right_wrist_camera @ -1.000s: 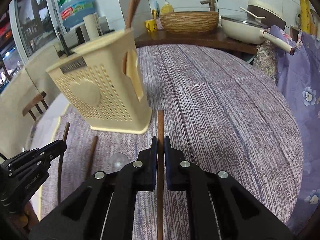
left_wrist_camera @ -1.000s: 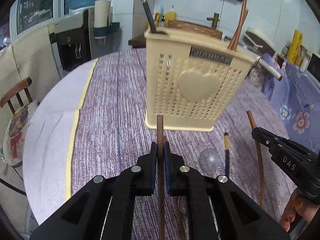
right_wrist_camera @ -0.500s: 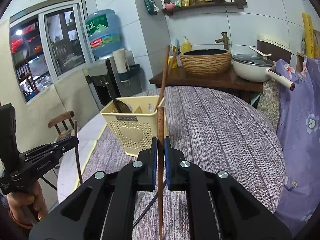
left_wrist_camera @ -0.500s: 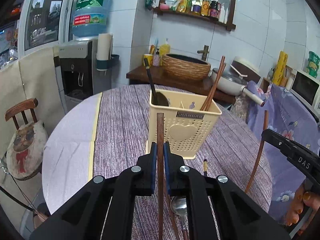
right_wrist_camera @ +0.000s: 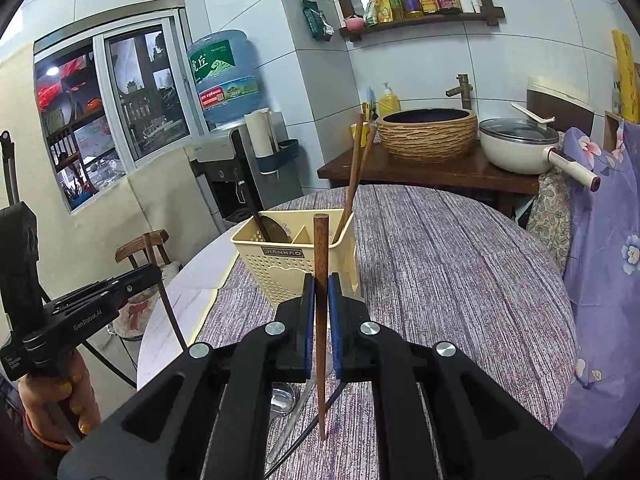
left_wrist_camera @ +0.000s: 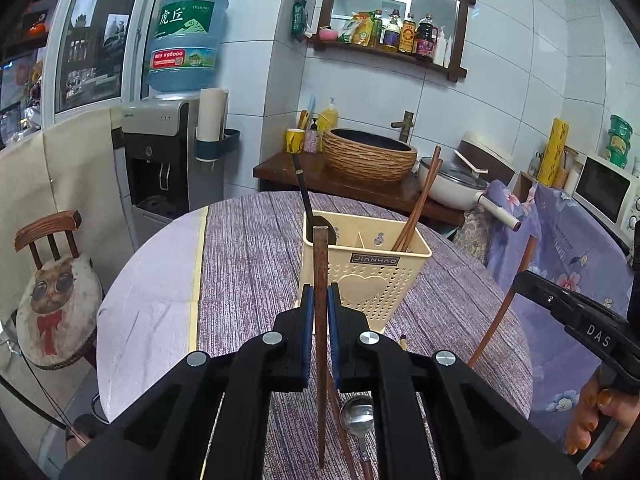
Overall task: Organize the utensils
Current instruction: 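Lift both wooden chopsticks upright and carry them over the holder, then lower the chopsticks into the holder and open both tools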
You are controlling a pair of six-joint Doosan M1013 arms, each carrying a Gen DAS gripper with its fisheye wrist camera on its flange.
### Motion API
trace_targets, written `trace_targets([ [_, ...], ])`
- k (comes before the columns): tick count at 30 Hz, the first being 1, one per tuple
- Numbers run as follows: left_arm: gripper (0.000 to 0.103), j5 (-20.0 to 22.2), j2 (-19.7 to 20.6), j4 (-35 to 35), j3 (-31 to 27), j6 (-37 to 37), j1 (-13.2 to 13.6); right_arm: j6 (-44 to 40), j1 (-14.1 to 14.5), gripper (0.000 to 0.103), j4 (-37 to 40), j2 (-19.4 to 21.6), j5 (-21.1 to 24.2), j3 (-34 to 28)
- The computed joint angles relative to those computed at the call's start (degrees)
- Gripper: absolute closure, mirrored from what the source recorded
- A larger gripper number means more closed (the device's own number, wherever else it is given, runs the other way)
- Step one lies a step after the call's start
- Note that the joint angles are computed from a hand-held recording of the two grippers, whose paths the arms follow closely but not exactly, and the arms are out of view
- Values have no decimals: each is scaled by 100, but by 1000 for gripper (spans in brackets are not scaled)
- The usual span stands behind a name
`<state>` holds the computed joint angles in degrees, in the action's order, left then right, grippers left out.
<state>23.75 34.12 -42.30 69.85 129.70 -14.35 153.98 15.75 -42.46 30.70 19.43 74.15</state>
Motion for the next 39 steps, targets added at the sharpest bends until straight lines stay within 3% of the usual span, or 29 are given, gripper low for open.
trace_targets([
  [15, 95, 153, -20, -509, -116, 410, 88, -855, 4, 95, 533, 3, -92, -275],
  [21, 95, 372, 9, -781, -463, 597, 123, -709, 10, 95, 109, 47, -8, -637],
  [30, 95, 270, 408, 59, -1751, -621, 0, 430, 28, 95, -1405, 410, 470, -1744],
  [36, 95, -47, 704, 695, -2225, -1404, -126, 303, 42, 95, -1571, 861, 949, -2496],
  [39, 95, -106, 828, 947, -2262, -1659, -170, 46, 16, 95, -1271, 1020, 1057, -2631],
])
